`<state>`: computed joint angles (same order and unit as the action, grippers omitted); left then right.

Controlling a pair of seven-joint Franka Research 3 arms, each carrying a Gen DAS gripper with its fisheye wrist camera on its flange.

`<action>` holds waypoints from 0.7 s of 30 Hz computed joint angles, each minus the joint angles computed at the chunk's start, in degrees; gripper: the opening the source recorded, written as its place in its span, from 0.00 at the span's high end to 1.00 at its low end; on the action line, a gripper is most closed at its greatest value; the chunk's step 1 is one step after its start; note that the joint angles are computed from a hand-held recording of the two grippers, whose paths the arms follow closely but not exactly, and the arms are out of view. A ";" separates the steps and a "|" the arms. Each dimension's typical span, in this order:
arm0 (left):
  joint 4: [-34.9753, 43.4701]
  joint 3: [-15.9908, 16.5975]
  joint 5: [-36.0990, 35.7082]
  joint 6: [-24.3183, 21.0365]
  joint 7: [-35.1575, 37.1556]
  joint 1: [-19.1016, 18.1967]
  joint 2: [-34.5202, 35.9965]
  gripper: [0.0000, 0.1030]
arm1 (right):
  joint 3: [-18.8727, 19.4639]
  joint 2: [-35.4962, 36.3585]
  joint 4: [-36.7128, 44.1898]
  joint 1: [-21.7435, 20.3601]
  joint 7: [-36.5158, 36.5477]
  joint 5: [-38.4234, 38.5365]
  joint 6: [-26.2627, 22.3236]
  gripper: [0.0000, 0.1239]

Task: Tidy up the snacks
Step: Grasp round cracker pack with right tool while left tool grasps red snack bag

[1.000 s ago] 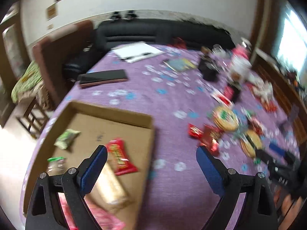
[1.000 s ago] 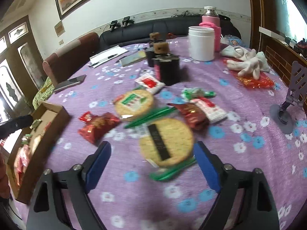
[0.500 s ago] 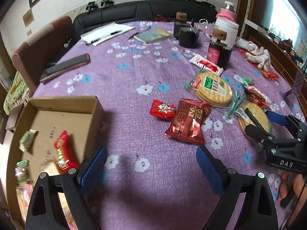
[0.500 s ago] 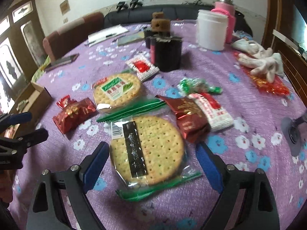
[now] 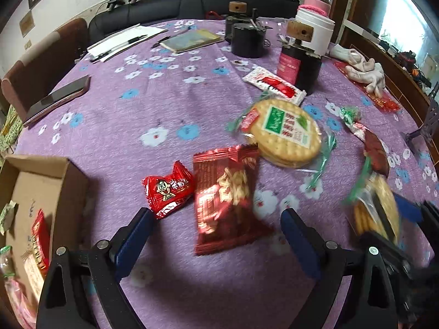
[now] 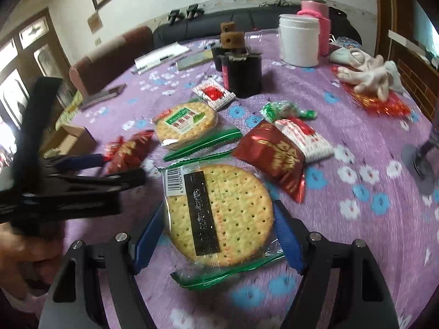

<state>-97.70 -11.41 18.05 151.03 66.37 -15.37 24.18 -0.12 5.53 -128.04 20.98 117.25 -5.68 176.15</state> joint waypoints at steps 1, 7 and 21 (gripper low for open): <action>0.48 -0.13 -0.19 0.19 0.00 -0.03 0.38 0.07 | -0.97 -1.07 -1.30 0.74 2.32 -1.86 1.12 0.39; 3.37 1.56 3.25 0.04 -1.42 -2.22 2.56 0.12 | 0.55 -5.61 -6.14 -1.60 8.72 -6.60 4.16 0.39; -16.62 -8.23 -15.45 14.93 16.55 9.71 -9.57 0.53 | 8.83 -10.13 -12.58 -7.69 1.42 5.96 8.34 0.39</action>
